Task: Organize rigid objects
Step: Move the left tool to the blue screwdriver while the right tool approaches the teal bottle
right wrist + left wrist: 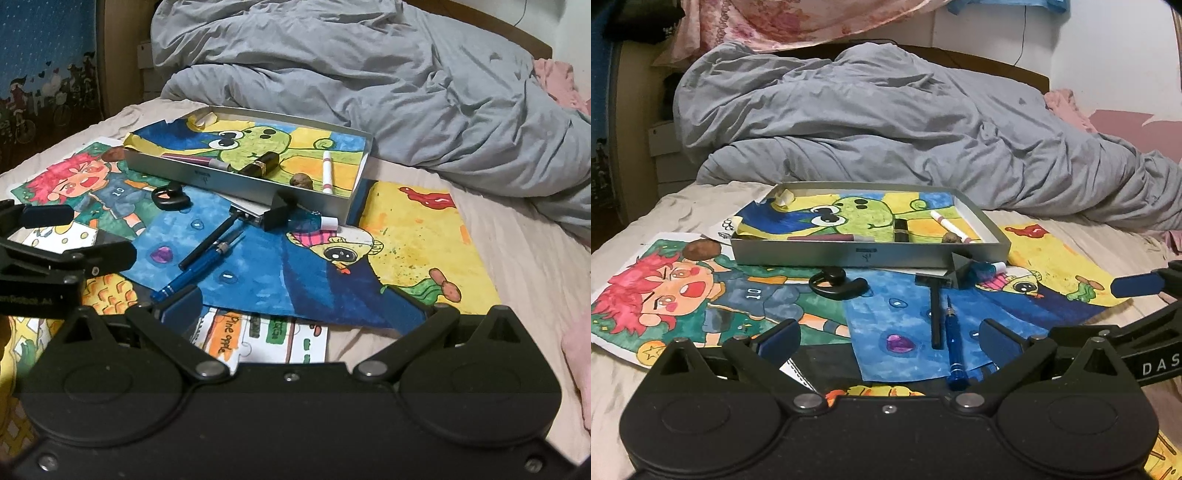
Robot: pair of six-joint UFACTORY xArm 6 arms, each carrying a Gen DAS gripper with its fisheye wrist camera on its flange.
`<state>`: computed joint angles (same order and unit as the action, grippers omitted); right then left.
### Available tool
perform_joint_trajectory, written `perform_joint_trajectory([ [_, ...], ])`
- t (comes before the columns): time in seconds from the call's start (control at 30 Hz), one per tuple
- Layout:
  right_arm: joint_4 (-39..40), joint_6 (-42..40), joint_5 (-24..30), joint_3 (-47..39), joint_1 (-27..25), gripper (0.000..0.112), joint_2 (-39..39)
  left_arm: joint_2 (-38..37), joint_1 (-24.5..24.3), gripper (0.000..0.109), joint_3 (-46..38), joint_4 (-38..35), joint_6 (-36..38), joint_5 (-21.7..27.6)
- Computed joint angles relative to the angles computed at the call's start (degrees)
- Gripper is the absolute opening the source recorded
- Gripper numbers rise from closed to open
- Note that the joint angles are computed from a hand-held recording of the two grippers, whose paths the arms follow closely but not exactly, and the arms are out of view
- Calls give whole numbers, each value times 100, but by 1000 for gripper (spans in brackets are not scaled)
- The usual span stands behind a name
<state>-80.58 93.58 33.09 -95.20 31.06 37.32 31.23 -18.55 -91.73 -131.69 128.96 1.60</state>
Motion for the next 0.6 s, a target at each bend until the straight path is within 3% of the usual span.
perform_joint_trajectory([
  [0.13, 16, -21, -111, -69, -123, 102, 67, 115, -45, 102, -66, 468, -492, 29],
  [0.4, -185, 41, -621, -410, -533, 102, 375, 404, -152, 101, -90, 2684, -2634, 255],
  [0.6, -227, 54, -1137, -794, -860, 102, 695, 614, -124, 96, -258, 3437, -3381, 491],
])
